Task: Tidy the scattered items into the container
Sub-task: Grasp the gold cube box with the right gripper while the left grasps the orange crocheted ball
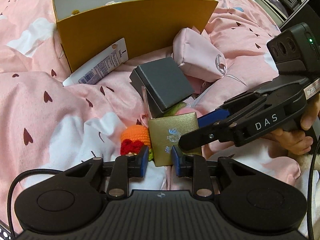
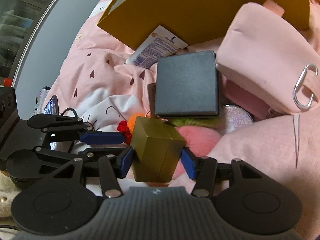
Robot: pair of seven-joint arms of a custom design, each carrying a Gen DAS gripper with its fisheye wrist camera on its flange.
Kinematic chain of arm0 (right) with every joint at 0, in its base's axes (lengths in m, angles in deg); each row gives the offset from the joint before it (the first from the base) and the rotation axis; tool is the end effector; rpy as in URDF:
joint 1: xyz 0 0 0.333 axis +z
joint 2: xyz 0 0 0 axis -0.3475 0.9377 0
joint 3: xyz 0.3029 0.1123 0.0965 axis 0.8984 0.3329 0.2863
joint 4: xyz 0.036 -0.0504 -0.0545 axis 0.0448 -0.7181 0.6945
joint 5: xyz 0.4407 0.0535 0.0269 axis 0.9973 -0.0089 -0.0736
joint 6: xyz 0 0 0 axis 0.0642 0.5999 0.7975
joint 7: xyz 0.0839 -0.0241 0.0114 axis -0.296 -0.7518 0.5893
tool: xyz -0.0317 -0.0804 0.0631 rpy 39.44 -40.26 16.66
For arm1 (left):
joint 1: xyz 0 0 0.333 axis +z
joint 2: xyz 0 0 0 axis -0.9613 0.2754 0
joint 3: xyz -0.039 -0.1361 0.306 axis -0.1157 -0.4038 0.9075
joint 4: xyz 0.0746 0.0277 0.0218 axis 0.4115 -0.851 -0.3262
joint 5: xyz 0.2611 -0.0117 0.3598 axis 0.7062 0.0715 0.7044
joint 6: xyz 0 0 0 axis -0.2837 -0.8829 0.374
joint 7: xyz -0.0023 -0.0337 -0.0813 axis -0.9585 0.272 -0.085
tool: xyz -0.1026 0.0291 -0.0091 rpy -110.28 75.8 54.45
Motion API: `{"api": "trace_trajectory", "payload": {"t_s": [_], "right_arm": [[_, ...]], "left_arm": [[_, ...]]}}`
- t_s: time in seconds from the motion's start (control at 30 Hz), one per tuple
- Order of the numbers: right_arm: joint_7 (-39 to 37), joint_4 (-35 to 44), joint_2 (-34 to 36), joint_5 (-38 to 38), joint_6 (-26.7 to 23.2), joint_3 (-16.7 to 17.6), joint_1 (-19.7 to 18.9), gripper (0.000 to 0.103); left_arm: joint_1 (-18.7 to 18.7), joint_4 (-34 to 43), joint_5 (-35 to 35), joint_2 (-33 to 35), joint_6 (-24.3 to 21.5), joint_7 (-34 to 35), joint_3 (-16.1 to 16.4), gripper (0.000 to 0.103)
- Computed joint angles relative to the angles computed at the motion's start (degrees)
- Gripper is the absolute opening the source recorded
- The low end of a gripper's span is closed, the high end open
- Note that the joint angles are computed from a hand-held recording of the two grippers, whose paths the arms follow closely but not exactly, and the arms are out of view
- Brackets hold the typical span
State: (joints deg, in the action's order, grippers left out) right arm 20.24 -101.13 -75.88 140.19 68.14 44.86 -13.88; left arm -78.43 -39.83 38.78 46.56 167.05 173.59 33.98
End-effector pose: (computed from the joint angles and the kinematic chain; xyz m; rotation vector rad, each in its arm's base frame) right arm 0.5684 0.0520 0.3828 -1.5537 1.8743 0.3398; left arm 0.6692 -0.2566 0.3838 0.8168 -2.8105 0.5720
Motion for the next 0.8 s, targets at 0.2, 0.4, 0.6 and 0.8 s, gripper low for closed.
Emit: {"api": "trace_trajectory", "payload": {"t_s": [0.2,0.4,0.6,0.8], "right_arm": [[-1.9,-1.0,-1.6,0.5,1.9,0.1,0.4,0.052],[-4.4,-0.8,-2.2,1.7,2.3,-0.2,1.0,0.052],[-5.1,2.2,1.3,0.1,3.0,0.8,1.7,0.053],[-4.3,2.8,2.5,0.1,2.7,1.2,1.2,0.048]], "left_arm": [[0.1,0.0,0.3,-0.2,0.1,0.2,0.1,0.030],[0.2,-0.2,0.9,-0.5,0.3,1.1,0.3,0.028],[0.2,0.2,1.1,-0.2,-0.1,0.8,0.4,0.028],[0.6,0.9,0.7,0.3,-0.7,0.3,0.3,0.028]]}}
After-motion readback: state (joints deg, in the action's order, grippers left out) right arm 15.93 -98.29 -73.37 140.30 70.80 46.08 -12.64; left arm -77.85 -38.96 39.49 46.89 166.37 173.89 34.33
